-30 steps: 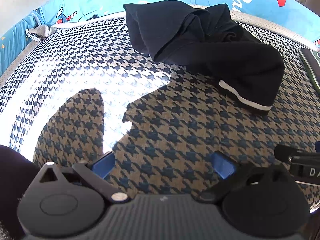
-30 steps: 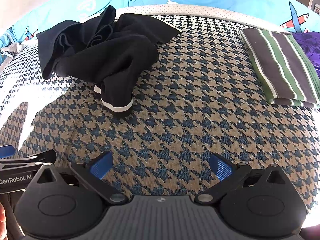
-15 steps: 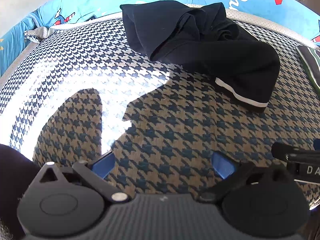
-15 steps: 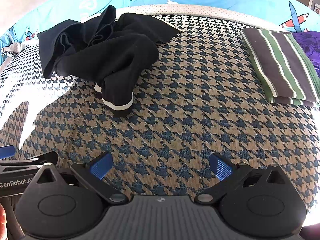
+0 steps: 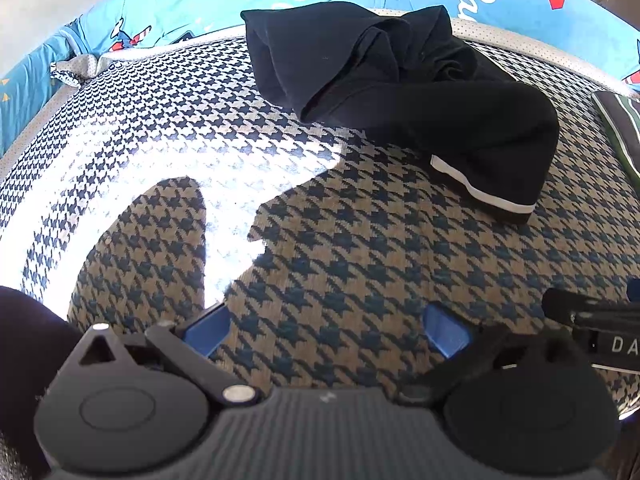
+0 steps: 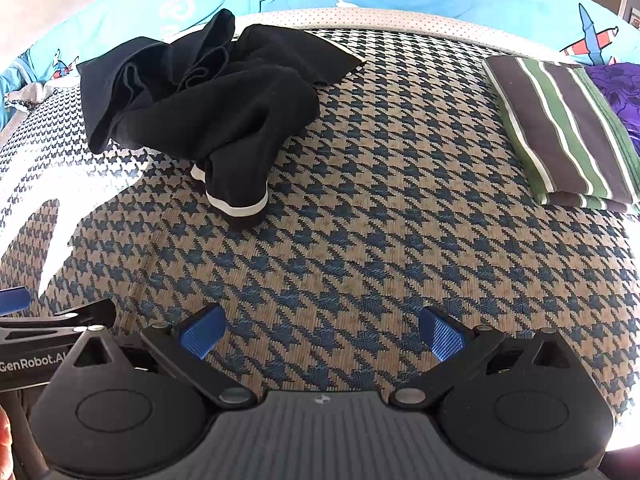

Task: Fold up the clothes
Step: 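Move both open grippers toward the crumpled black garment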

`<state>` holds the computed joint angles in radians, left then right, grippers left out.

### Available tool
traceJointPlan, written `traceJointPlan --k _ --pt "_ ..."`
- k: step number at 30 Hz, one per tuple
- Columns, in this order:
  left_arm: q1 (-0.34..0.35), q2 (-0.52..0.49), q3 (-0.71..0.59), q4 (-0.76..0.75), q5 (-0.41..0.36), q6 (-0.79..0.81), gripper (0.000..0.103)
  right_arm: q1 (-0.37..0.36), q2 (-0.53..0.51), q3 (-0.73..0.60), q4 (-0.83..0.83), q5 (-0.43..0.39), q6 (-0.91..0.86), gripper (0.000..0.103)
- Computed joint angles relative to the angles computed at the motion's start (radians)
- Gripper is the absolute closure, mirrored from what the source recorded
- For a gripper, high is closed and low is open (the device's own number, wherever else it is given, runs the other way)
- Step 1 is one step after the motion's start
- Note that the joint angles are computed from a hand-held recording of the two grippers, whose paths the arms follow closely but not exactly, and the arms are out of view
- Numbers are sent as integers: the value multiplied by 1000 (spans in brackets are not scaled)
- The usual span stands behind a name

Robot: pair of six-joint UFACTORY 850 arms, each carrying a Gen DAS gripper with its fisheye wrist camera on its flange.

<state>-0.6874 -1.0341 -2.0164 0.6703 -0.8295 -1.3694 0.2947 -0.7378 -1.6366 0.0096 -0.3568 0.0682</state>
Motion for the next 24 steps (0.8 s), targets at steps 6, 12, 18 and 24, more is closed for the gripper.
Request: traceJointPlan --k 6,12,18,24 --pt "1 0 1 -3 0 1 0 0 0 0 1 -2 -3 0" --pt "2 -2 -3 -6 -1 4 0 0 -2 -4 1 -5 -5 0" --pt "3 -2 0 -6 0 2 0 1 -3 -4 1 -6 -8 0" --pt "2 -1 -1 -5 -1 2 0 0 -1 0 4 0 -13 0"
